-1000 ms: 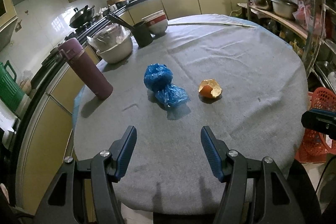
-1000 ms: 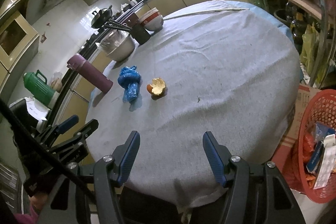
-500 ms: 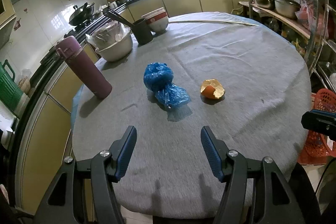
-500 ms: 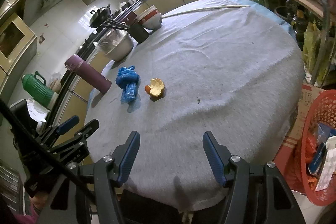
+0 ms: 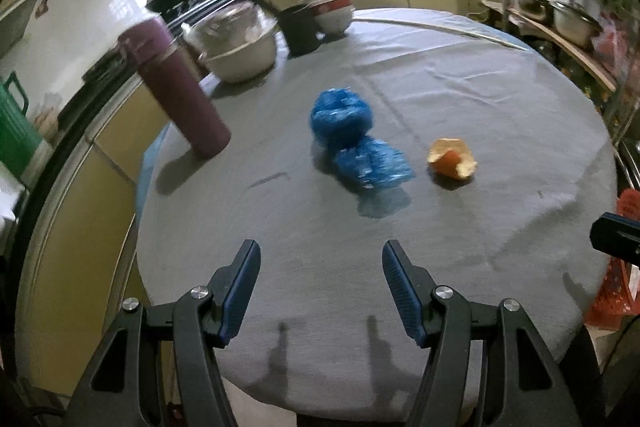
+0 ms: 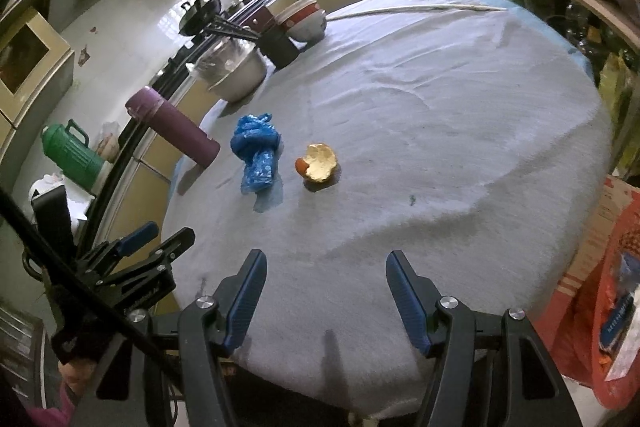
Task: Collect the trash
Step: 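Move both tools back over the table toward the blue bag and orange peel, then grasp the orange peel with the right tool while the left tool approaches the blue bag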
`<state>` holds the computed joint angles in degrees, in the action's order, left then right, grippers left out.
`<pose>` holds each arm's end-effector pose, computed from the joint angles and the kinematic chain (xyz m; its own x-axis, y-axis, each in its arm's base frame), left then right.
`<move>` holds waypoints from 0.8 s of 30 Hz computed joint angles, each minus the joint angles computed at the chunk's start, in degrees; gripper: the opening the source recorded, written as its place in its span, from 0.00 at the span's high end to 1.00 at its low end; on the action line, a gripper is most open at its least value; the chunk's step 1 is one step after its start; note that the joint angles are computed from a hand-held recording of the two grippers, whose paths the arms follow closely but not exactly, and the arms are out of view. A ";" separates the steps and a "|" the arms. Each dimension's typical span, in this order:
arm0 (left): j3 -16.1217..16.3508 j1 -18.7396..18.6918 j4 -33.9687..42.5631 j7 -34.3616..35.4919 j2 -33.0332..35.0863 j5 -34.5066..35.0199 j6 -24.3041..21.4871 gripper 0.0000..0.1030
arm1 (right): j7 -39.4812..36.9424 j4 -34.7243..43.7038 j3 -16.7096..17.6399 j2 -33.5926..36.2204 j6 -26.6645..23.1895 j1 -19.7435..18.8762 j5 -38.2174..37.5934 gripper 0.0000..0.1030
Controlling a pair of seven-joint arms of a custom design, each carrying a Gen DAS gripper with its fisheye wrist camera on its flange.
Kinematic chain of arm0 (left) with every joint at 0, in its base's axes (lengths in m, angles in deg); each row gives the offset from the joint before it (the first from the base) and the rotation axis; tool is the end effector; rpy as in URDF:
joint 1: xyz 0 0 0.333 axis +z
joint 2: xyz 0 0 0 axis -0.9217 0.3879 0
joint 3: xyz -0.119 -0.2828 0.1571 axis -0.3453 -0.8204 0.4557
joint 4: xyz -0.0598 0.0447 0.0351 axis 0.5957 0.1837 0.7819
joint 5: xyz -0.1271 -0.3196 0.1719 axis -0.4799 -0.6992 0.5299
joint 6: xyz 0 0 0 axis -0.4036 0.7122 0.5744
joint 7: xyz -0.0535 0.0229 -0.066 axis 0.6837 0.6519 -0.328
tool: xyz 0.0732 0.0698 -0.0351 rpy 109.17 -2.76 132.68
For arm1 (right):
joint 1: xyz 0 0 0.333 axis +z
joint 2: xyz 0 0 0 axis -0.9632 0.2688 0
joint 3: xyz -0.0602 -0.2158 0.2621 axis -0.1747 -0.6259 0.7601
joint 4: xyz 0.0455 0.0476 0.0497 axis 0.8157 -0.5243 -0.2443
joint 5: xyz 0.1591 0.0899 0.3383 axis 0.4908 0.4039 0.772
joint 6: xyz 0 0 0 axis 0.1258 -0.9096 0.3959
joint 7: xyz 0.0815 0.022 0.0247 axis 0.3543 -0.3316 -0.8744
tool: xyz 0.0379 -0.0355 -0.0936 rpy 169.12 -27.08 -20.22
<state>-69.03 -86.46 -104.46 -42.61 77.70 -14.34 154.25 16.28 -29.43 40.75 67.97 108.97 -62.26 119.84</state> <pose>0.5483 -0.2664 0.3720 0.2495 -0.9395 -0.2345 -0.8161 -0.0737 -0.5731 0.6126 0.2907 0.3456 0.3462 -0.7665 -0.5410 -0.8833 -0.0721 -0.4632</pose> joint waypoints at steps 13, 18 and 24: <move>1.67 6.22 -2.15 5.34 0.34 -8.66 8.92 0.38 | 14.68 20.74 -2.09 15.19 -4.79 4.71 -16.51 0.36; 1.15 9.45 -1.06 15.60 2.55 -20.78 15.79 0.38 | 21.59 32.36 -4.11 22.82 -7.81 7.48 -26.33 0.36; -0.35 11.50 3.01 27.34 6.66 -34.97 18.68 0.38 | 28.44 43.60 -5.15 29.89 -13.55 8.94 -33.76 0.36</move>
